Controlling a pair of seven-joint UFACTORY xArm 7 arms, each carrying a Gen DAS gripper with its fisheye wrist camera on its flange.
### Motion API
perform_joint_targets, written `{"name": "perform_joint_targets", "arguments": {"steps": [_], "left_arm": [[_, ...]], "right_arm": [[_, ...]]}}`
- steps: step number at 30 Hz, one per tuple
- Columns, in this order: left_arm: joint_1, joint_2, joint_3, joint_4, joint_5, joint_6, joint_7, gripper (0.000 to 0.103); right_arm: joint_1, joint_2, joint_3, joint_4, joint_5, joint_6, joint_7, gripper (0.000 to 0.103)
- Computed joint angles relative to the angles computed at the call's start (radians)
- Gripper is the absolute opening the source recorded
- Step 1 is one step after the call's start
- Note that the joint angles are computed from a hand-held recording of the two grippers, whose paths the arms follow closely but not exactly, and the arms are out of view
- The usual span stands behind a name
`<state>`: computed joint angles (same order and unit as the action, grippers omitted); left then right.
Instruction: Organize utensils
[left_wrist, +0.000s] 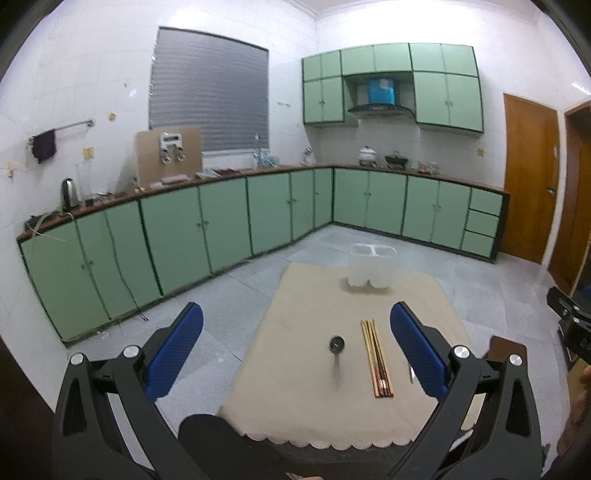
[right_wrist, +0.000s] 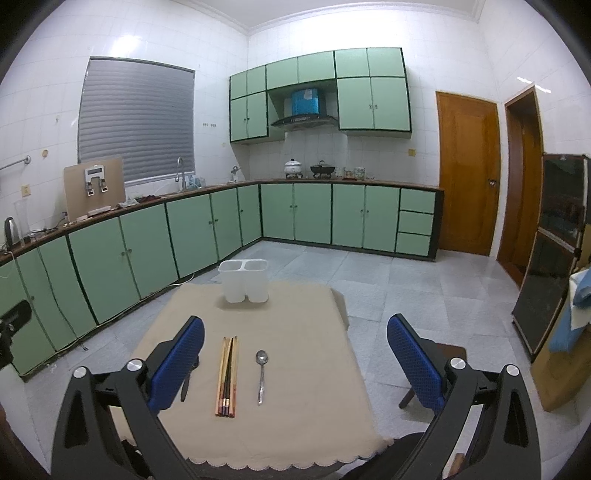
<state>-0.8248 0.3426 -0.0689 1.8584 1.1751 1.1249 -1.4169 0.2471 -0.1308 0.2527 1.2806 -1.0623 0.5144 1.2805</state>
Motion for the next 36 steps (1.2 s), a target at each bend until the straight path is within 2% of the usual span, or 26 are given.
{"name": "perform_joint_targets", "arguments": {"steps": [3,5,8,10,11,12,13,15,16,17,20,23,26,29,31,33,36], "left_arm": [[0.05,0.02,-0.009,-0.013,-0.094,-0.071,0.038,0.098],[0.096,0.045,-0.016,-0.021,-0.198,-0.14,0.102,0.098],[0.142,0.095,-0.008,-0.029,-0.327,-0.227,0.17,0.098],[0.173,0.138,-0.005,-0.025,-0.406,-0.291,0.214,0.098],[0.179,0.154,0.001,-0.025,-0.429,-0.317,0.23,0.098],[0.184,0.177,0.007,-0.015,-0.451,-0.336,0.247,0.098],[0.188,0.202,0.014,0.003,-0.475,-0.345,0.266,0.096],[0.206,0.259,0.017,0.04,-0.531,-0.383,0.32,0.08],[0.211,0.286,0.019,0.063,-0.556,-0.39,0.346,0.075],[0.22,0.319,0.019,0.085,-0.581,-0.415,0.376,0.072],[0.227,0.401,0.034,0.151,-0.641,-0.454,0.43,0.071],[0.229,0.477,0.056,0.213,-0.694,-0.493,0.469,0.074],[0.225,0.553,0.077,0.291,-0.745,-0.494,0.515,0.076],[0.23,0.66,0.081,0.433,-0.813,-0.436,0.591,0.075],[0.234,0.721,0.079,0.525,-0.861,-0.39,0.637,0.067],[0.239,0.801,0.075,0.65,-0.912,-0.327,0.689,0.053],[0.218,0.879,0.126,0.784,-0.931,-0.267,0.709,0.048]], "right_arm": [[0.006,0.051,-0.01,0.012,0.024,-0.009,-0.038,0.097],[0.019,0.091,-0.026,0.022,0.055,-0.01,-0.061,0.097],[0.044,0.185,-0.063,0.047,0.168,-0.047,-0.167,0.096],[0.057,0.256,-0.081,0.08,0.254,-0.068,-0.265,0.088],[0.067,0.287,-0.094,0.095,0.309,-0.078,-0.322,0.079],[0.047,0.335,-0.076,0.119,0.406,-0.093,-0.416,0.07],[0.042,0.361,-0.071,0.129,0.465,-0.105,-0.468,0.066],[0.025,0.436,-0.055,0.161,0.577,-0.134,-0.569,0.059],[0.033,0.46,-0.064,0.17,0.59,-0.144,-0.581,0.057],[0.042,0.491,-0.073,0.191,0.605,-0.14,-0.595,0.051],[0.042,0.578,-0.066,0.248,0.693,-0.135,-0.679,0.039],[0.057,0.639,-0.082,0.285,0.75,-0.148,-0.733,0.036],[0.08,0.688,-0.107,0.325,0.799,-0.141,-0.766,0.034],[0.103,0.728,-0.133,0.363,0.841,-0.126,-0.801,0.026],[0.117,0.742,-0.151,0.375,0.866,-0.128,-0.821,0.023],[0.137,0.745,-0.18,0.375,0.876,-0.148,-0.833,0.021],[0.156,0.74,-0.207,0.362,0.885,-0.165,-0.84,0.017]]}}
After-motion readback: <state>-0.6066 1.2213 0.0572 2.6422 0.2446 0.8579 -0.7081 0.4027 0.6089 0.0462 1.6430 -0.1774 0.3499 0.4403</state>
